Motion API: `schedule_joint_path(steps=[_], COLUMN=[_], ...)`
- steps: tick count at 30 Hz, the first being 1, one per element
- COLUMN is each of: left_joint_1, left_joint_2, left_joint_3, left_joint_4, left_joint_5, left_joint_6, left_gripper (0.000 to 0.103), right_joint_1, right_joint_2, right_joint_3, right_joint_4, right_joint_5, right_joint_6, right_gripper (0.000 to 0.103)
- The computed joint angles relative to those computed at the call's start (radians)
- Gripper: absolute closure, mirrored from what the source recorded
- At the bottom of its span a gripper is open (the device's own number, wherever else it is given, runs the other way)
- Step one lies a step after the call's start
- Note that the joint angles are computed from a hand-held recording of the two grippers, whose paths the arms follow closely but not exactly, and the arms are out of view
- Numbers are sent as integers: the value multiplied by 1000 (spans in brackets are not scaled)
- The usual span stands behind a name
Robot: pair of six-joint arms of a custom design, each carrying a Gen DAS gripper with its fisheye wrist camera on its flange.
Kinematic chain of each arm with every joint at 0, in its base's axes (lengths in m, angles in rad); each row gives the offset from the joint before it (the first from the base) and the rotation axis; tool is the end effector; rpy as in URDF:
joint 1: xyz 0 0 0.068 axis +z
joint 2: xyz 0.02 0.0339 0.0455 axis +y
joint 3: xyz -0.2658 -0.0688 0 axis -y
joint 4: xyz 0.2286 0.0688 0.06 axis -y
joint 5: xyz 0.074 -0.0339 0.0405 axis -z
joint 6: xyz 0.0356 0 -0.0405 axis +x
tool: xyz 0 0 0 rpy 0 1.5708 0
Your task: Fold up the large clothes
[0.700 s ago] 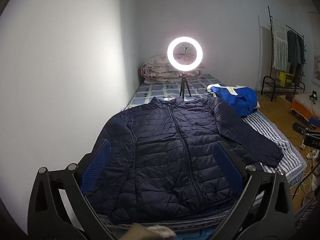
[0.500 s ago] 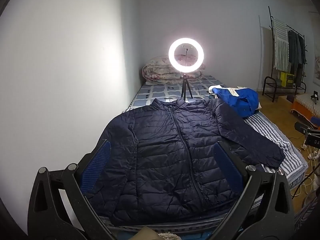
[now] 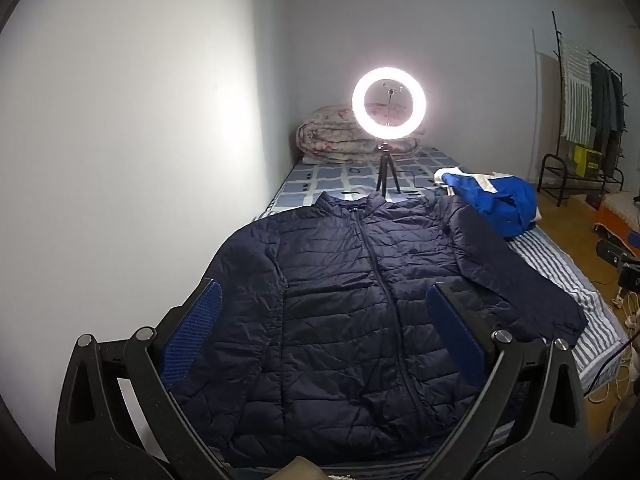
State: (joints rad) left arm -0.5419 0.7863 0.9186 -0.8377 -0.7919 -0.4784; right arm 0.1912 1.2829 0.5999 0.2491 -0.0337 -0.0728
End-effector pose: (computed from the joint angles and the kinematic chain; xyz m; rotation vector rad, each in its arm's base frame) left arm 0.1213 -0.0434 0.3271 -0.3254 2.0294 0.2810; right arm 0.2542 0.0504 0.2246 -0.2854 1.9857 0.1096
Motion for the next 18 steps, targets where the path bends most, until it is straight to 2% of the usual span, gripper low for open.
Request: schedule_joint_path(steps=[6,14,18], left_joint_1=[45,-28,-61], left_joint_2=[7,-12,-20], left_joint_3=[-40,-55,-57], left_joint_4=[56,-19,-40], left_joint_5=[22,-32,-52], left_joint_6=[37,-42,-69], left_gripper=[0,0,0], right_joint_1=[-7,-23,-7], right_joint_2=[72,114,98], right_joint_3=[23,54,34], right_joint_4=[22,-7,0], right_joint_5=[-6,-30,-3], right_joint_6=[-4,4,4], right_gripper=[0,0,0])
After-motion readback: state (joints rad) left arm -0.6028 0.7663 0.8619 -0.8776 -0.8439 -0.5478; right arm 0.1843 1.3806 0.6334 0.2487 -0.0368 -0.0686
